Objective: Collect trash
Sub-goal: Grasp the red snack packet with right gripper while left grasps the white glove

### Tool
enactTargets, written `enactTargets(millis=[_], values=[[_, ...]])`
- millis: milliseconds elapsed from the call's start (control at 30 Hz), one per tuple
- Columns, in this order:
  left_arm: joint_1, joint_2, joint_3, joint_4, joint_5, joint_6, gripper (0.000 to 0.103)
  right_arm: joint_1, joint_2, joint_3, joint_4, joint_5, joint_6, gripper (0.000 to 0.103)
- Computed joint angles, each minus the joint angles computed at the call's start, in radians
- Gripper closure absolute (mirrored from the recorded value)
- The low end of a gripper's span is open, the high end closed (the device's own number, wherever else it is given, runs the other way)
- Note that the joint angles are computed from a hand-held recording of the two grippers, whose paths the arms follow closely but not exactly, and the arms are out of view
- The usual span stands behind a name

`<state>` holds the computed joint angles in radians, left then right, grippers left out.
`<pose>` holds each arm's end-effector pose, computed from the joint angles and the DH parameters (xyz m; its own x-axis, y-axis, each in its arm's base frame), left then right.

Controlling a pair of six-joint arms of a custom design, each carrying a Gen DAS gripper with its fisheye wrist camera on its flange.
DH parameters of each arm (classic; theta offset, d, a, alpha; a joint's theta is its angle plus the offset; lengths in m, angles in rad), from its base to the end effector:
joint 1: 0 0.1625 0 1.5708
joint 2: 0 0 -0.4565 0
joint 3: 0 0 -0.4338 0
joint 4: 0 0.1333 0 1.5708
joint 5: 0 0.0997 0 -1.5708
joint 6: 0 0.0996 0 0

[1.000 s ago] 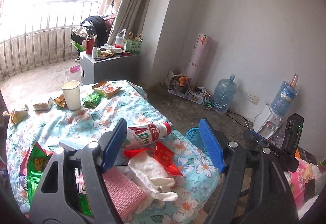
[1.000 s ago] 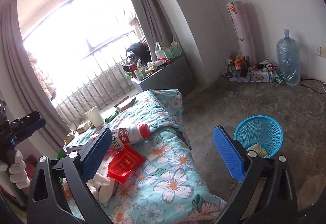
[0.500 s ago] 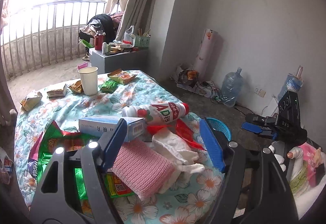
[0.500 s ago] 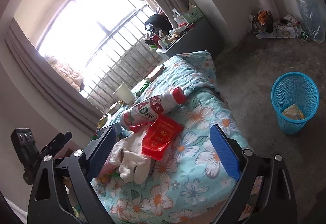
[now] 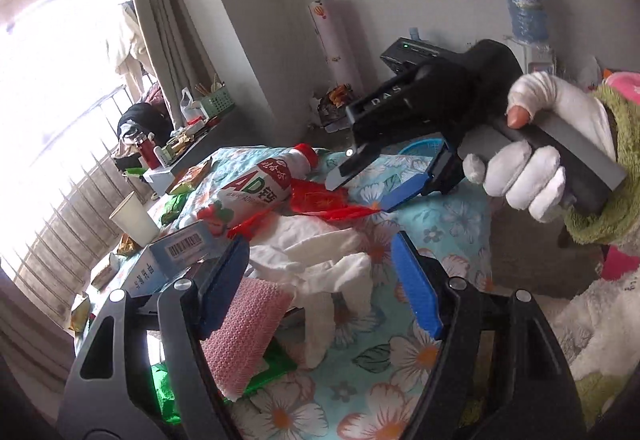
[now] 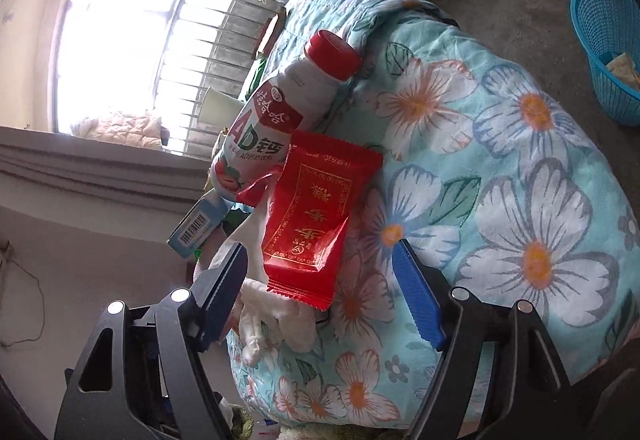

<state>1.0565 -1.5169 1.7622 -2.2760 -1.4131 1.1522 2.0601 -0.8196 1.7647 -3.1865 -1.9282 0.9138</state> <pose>-0.1549 -0.5769 0.4691 0.0393 0.8856 -0.4627 0.9961 -0.0713 -0.0518 0.4167 -0.5731 0.1334 -0.8590 0.3959 -0.3247 0.5108 0.6190 -0.5966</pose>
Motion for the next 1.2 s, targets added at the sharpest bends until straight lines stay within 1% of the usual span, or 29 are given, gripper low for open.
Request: enactTargets(millis=[67, 133, 200, 267, 333, 400, 433, 500, 533, 567, 600, 633, 667, 700, 867, 967, 1200], values=[[-0.008, -0.008, 0.043, -0.05, 0.029, 0.067, 0.034, -0.011, 0.004, -0.011, 0.015, 0.022, 0.009, 0.031], [-0.013, -0.004, 0.067, -0.082, 0.053, 0.098, 0.034, -0.018, 0.006, -0.018, 0.016, 0.045, 0.012, 0.031], [-0.019, 0.006, 0.08, -0.103, 0.076, 0.095, 0.034, -0.029, 0.012, -0.026, 0.016, 0.072, 0.02, 0.031], [-0.023, 0.019, 0.083, -0.114, 0.099, 0.084, 0.034, -0.038, 0.017, -0.033, 0.02, 0.091, 0.024, 0.035], [-0.026, 0.029, 0.087, -0.129, 0.116, 0.082, 0.035, -0.042, 0.02, -0.037, 0.024, 0.09, 0.031, 0.041], [-0.029, 0.036, 0.096, -0.152, 0.135, 0.089, 0.039, -0.047, 0.025, -0.038, 0.013, 0.096, 0.034, 0.049], [-0.031, 0.039, 0.099, -0.158, 0.145, 0.091, 0.042, -0.05, 0.027, -0.037, 0.007, 0.098, 0.036, 0.051], [-0.033, 0.045, 0.1, -0.16, 0.163, 0.089, 0.048, -0.053, 0.028, -0.025, -0.016, 0.099, 0.048, 0.063], [-0.033, 0.048, 0.099, -0.155, 0.169, 0.085, 0.053, -0.055, 0.025, -0.012, -0.034, 0.103, 0.054, 0.066], [-0.034, 0.052, 0.095, -0.148, 0.175, 0.078, 0.058, -0.058, 0.023, -0.002, -0.054, 0.106, 0.06, 0.073], [-0.035, 0.056, 0.093, -0.145, 0.184, 0.071, 0.06, -0.059, 0.022, 0.01, -0.076, 0.108, 0.066, 0.08], [-0.036, 0.058, 0.09, -0.137, 0.188, 0.067, 0.065, -0.058, 0.018, 0.022, -0.095, 0.11, 0.072, 0.082], [-0.035, 0.059, 0.084, -0.124, 0.189, 0.062, 0.071, -0.058, 0.017, 0.032, -0.118, 0.113, 0.074, 0.087], [-0.036, 0.06, 0.081, -0.115, 0.191, 0.056, 0.074, -0.059, 0.017, 0.042, -0.14, 0.114, 0.077, 0.092], [-0.036, 0.058, 0.078, -0.113, 0.183, 0.053, 0.092, -0.056, 0.012, 0.08, -0.238, 0.106, 0.075, 0.096], [-0.037, 0.052, 0.08, -0.124, 0.17, 0.052, 0.096, -0.047, 0.006, 0.094, -0.284, 0.092, 0.065, 0.096], [-0.041, 0.041, 0.058, -0.133, 0.113, 0.009, 0.099, -0.017, -0.037, 0.171, -0.414, 0.036, 0.047, 0.096]])
